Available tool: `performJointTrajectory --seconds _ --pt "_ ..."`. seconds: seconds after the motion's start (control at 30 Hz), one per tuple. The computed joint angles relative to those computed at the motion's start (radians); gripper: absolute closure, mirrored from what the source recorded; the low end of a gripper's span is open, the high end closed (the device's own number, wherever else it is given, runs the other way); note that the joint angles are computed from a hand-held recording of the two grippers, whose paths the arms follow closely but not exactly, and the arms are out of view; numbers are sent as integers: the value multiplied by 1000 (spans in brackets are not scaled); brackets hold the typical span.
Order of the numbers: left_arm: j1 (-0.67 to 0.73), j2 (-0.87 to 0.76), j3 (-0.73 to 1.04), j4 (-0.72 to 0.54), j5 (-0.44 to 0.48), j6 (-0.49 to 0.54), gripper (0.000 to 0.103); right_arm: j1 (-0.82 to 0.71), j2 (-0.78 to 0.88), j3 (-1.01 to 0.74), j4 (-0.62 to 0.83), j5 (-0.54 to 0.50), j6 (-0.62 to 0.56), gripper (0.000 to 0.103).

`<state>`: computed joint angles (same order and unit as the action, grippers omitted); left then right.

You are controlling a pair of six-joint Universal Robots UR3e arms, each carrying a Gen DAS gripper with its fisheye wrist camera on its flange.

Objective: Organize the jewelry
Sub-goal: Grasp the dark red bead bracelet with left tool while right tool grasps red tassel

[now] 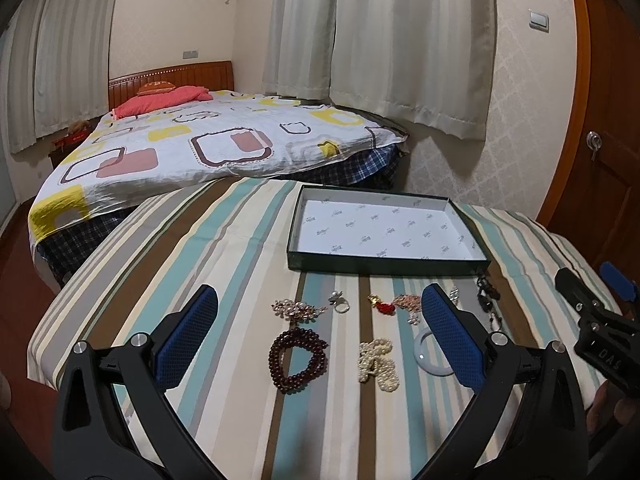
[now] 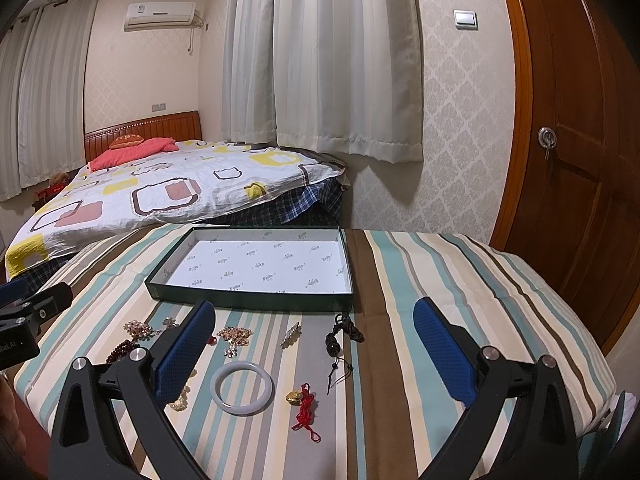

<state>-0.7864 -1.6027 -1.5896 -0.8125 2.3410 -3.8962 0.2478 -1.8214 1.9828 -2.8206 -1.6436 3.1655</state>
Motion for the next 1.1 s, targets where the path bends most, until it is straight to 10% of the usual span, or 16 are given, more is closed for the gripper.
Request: performJointTrajectory --seconds 1.1 --pt "287 -98 -261 131 -354 94 4 -122 184 135 -43 160 -20 6"
